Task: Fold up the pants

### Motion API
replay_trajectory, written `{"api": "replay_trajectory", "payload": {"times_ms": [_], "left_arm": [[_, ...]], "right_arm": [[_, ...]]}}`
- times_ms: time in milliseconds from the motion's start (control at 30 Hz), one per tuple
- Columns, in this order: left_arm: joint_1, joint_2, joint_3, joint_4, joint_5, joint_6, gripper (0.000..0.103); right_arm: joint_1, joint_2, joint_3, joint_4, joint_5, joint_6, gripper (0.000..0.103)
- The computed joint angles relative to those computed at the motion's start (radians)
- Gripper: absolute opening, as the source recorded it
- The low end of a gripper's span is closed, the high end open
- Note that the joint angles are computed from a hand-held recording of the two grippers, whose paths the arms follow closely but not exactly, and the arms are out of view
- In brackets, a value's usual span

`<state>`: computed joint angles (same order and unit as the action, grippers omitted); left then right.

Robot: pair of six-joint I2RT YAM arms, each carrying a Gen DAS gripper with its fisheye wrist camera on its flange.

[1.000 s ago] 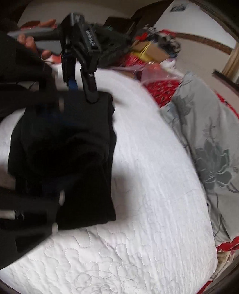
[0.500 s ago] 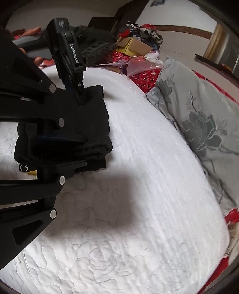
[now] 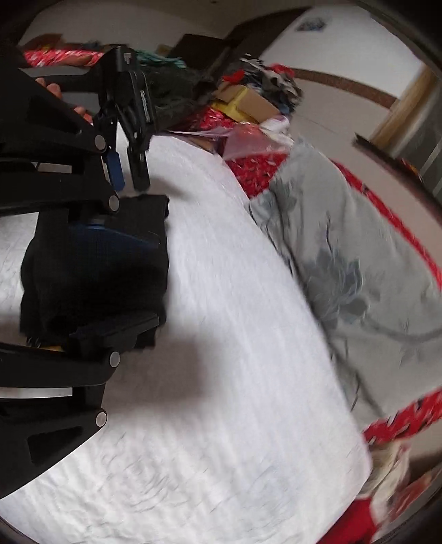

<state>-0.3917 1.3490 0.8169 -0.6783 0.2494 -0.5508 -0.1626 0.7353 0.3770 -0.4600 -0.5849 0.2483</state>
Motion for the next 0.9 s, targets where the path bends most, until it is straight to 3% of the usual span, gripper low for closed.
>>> {"api": "replay_trajectory", "payload": {"times_ms": [100, 200, 267, 300, 333, 467, 533, 633, 667, 733, 900], "left_arm": [[-0.082, 0.116, 0.045, 0.024, -0.140, 0.002, 0.064], [-0.084, 0.171, 0.058, 0.042, -0.150, -0.006, 0.069], [-0.078, 0.140, 0.056, 0.021, -0.139, 0.002, 0.069], [-0.072, 0.109, 0.048, 0.005, -0.132, 0.014, 0.069], [-0.063, 0.078, 0.039, -0.014, -0.123, 0.022, 0.069], [-0.020, -0.118, -0.072, -0.069, -0.045, 0.046, 0.069], [-0.032, -0.203, -0.154, -0.070, -0.062, 0.045, 0.069], [-0.110, -0.204, -0.235, -0.017, -0.144, 0.013, 0.072], [-0.122, -0.210, -0.255, 0.005, -0.157, 0.005, 0.073], [-0.170, -0.228, -0.250, -0.006, -0.215, -0.008, 0.073], [-0.177, -0.317, -0.211, -0.081, -0.218, -0.002, 0.072]], "right_arm": [[0.093, 0.080, -0.007, 0.081, 0.085, 0.013, 0.041], [0.105, 0.254, -0.024, 0.181, 0.179, -0.010, 0.033], [0.078, 0.270, -0.016, 0.163, 0.196, -0.018, 0.040], [0.034, 0.289, -0.003, 0.133, 0.138, -0.032, 0.043], [-0.029, 0.263, -0.009, 0.095, 0.062, -0.042, 0.043], [-0.132, 0.076, -0.015, -0.103, -0.041, -0.134, 0.045], [-0.167, -0.024, -0.023, -0.220, -0.080, -0.181, 0.049], [-0.122, -0.089, -0.065, -0.267, -0.017, -0.196, 0.049], [-0.063, -0.096, -0.088, -0.252, 0.068, -0.172, 0.047], [0.003, -0.055, -0.128, -0.188, 0.133, -0.138, 0.047], [-0.065, -0.123, -0.078, -0.295, 0.063, -0.124, 0.053]]}}
